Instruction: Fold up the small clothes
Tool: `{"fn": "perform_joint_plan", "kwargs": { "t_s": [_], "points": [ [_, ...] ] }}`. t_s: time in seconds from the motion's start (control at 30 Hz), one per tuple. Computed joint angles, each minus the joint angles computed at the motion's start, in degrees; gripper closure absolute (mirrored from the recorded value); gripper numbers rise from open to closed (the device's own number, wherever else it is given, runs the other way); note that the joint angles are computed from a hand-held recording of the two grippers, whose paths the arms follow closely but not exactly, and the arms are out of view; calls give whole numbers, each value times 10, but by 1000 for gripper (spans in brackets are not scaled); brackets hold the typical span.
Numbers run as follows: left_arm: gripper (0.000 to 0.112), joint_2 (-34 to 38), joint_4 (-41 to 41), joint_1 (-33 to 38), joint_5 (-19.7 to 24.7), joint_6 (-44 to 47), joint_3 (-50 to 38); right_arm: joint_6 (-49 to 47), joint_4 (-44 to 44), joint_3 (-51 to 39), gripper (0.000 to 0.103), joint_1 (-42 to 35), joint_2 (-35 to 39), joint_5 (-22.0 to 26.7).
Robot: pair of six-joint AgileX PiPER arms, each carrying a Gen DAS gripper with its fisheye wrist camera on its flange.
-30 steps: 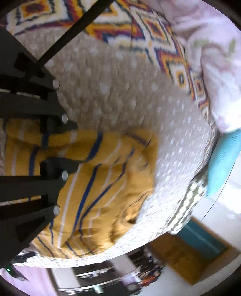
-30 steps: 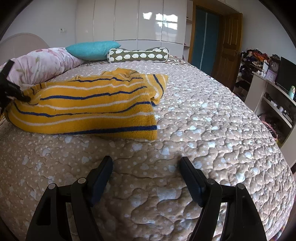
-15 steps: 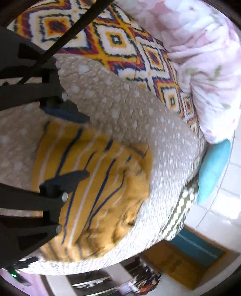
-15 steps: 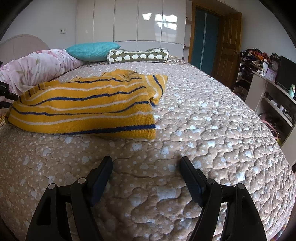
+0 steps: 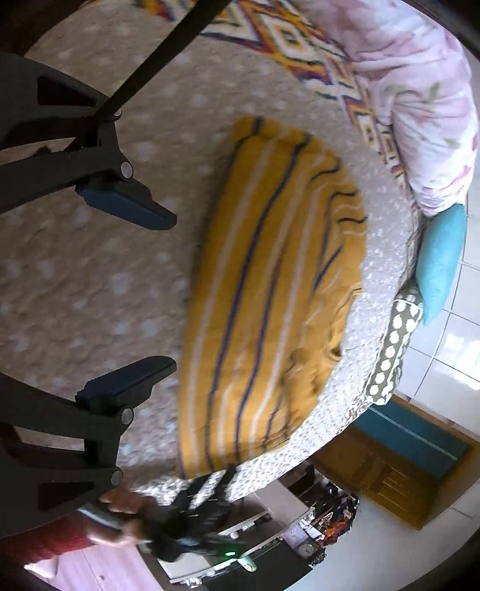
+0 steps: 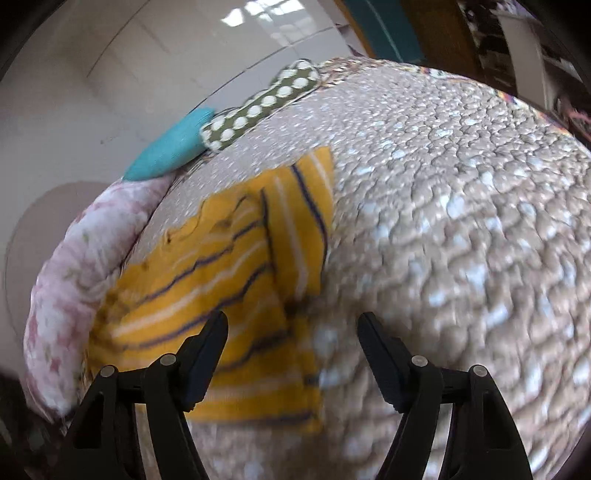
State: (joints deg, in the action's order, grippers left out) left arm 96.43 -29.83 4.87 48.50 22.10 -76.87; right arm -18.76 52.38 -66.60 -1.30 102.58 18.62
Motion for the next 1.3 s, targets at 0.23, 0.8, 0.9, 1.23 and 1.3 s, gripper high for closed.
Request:
{"fn": "perform_joint_plan", "kwargs": {
  "t_s": [0.23, 0.8, 0.9, 1.23, 1.3],
  "points": [
    [42, -45, -27, 22, 0, 29, 65, 11, 5, -68, 26, -19, 31, 36],
    [42, -78, -102, 169, 36, 110, 92, 216, -145, -154, 47, 9, 94, 61],
    [40, -57, -93, 196, 26, 102, 72, 286, -240, -110, 44, 28, 42, 51],
    [37, -18, -140, 297, 47, 125, 71, 398, -603, -261, 44, 316, 82, 167],
    [37, -23, -140, 310, 43, 135, 79, 372, -649, -375, 44, 373, 157, 219]
  ]
}}
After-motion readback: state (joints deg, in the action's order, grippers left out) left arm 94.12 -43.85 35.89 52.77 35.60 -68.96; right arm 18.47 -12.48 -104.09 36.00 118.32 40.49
